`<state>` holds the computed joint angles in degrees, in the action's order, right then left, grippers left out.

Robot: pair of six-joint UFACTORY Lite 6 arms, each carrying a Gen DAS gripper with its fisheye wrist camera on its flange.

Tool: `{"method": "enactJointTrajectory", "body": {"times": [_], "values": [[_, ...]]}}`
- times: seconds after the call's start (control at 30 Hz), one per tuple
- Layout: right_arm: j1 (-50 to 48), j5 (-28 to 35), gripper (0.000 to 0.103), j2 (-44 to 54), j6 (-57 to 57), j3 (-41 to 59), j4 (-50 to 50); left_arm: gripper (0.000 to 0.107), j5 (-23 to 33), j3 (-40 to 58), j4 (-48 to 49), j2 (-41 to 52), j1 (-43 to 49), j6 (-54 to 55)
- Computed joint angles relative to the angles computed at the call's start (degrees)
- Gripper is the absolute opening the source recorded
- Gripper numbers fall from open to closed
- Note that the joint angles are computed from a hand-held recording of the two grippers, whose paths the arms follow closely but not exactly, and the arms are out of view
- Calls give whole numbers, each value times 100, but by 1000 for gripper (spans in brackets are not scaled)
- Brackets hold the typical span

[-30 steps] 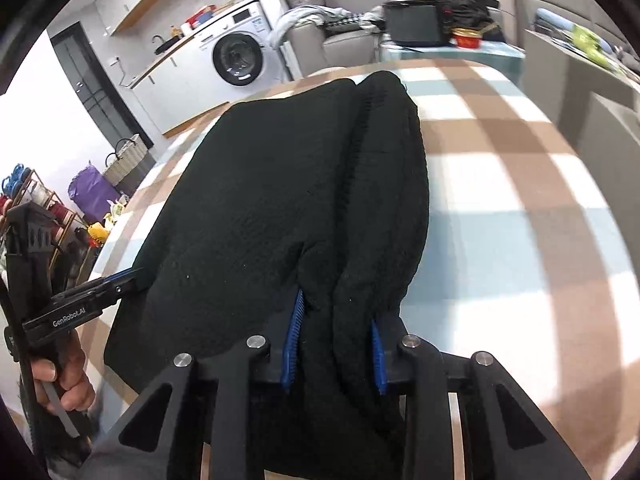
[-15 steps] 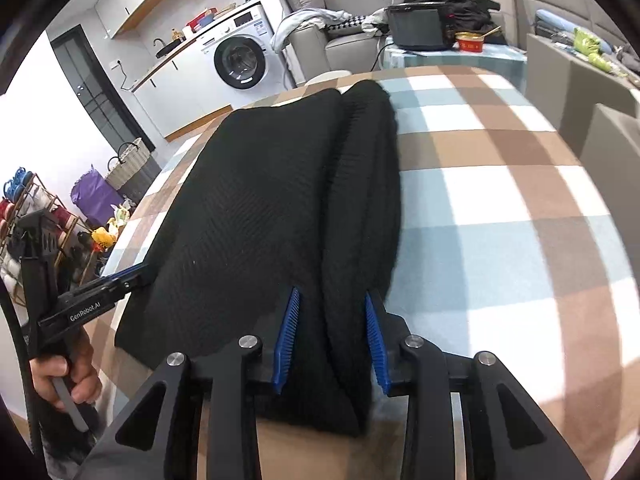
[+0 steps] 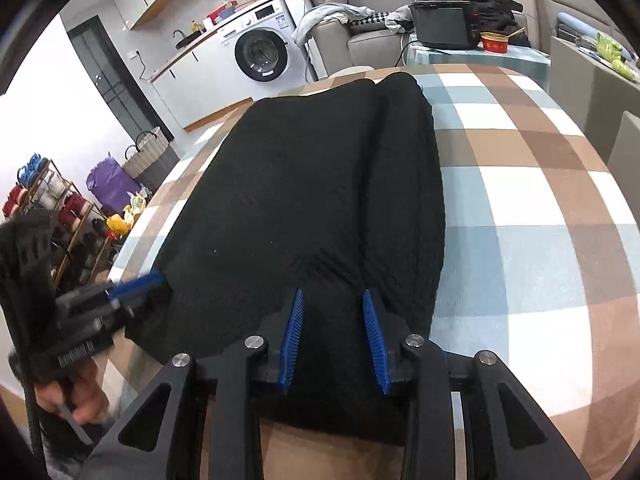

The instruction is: Fold small clothes

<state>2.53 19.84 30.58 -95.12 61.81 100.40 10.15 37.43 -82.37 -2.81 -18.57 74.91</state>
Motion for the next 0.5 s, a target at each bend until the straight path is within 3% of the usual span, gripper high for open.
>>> {"method": "enactJointTrajectory", "body": {"times": [0.03,0.17,0.27,0.33,0.43,0.47,0.5], "values": [[-54,211,10,-75,-61,-61,-26,28,-108,-28,-208,10,-80,188],[-53,304,9,-716,-611,-560,311,39,34,-84,-177,28,76,253],[42,-117,9,-340,-326,-381,49,39,241,-171,-337,-9,220,549],[-34,34,9,-269,-623,-425,411,39,177,-232,-190,-108,211,461],[48,-214,19,-452,-919,-546,662,40,80,-440,68,-490,250,190],[97,-313,23,-588,-1238,-657,943,45,71,-489,92,-605,301,177],[95,-306,33,-693,-1479,-748,1127,50,4,-601,46,-844,338,205]]}}
